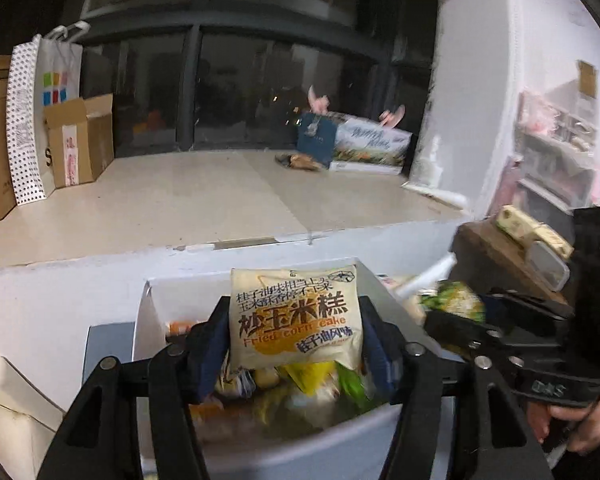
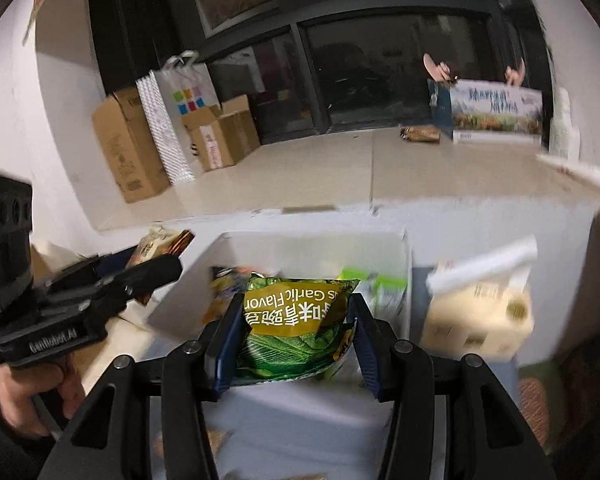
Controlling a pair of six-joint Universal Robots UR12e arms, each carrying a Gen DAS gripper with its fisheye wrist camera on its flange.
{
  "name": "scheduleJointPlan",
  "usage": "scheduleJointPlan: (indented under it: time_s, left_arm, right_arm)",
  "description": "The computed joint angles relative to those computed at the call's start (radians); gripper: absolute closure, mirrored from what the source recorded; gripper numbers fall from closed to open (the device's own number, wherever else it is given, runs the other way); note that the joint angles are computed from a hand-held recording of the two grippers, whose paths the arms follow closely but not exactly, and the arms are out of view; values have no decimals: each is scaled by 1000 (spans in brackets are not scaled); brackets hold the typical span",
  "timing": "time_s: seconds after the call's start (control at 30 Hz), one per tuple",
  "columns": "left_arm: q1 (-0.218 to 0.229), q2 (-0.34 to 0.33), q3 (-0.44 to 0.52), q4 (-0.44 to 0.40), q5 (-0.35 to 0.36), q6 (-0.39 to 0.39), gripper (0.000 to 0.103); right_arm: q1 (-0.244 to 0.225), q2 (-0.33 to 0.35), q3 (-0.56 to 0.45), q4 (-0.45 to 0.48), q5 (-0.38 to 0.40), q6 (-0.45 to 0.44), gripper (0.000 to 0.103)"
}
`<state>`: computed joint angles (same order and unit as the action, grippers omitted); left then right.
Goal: Organize snacks
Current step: 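Carry both packs over the white box and open both tools, then grasp the round Lay's flatbread pack with the right tool while the left tool grasps the other flatbread pack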
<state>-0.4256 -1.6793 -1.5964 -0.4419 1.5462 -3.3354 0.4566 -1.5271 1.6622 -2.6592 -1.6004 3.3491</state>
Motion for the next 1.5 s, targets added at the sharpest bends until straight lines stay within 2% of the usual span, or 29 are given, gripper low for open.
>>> scheduleJointPlan:
  time_s: [0.03,0.07,0.1,0.13,0.17,0.4,0.57,0.73,0.9,0.97,1.03,1.1,1.17,1.23,1.3,1.4,1.5]
  left_arm:
    - [5,-21,30,-35,2,0,20]
    - [8,-33,48,-64,0,-1,4]
    - [14,-46,63,-77,-3,-7,0]
    - [18,-52,67,-70,-1,-10,0]
    - [19,-53,67,-73,3,-10,0]
    - [21,-20,14,-17,39,-1,0]
    - [13,29,-39,20,32,23,0]
    - [1,121,-141,111,20,58,0]
    - [-25,224,-254,119,27,41,0]
    - [-51,266,-307,111,57,46,0]
    - [-74,300,-353,94,78,15,0]
    - [-79,333,-395,74,39,-18,0]
    - [-103,357,-430,67,63,-82,0]
    - [-122,376,-459,56,63,-144,0]
    - [-142,392,-487,68,62,-198,0]
    - [-169,397,-505,77,69,-229,0]
    - [-176,395,-501,73,64,-230,0]
  right_arm:
    - [-5,7,-9,6,1,-1,48]
    - [-15,13,-19,23,26,-2,47]
    - [-28,21,-33,60,59,6,39]
    - [-33,25,-40,82,69,13,12]
    - [-36,27,-41,92,68,22,1]
    - [-37,11,3,26,50,16,0]
    - [-24,-6,20,-36,37,26,0]
    - [-4,-50,60,-104,44,-10,0]
    - [26,-132,164,-178,72,-26,0]
    - [45,-168,215,-179,77,-20,0]
    - [62,-200,261,-163,69,-10,0]
    - [78,-227,298,-121,59,-4,0]
    - [103,-250,335,-89,21,7,0]
    - [110,-268,366,-71,26,21,0]
    - [125,-279,390,-59,-8,36,0]
    - [137,-285,409,-50,-29,41,0]
    - [133,-279,406,-43,-27,42,0]
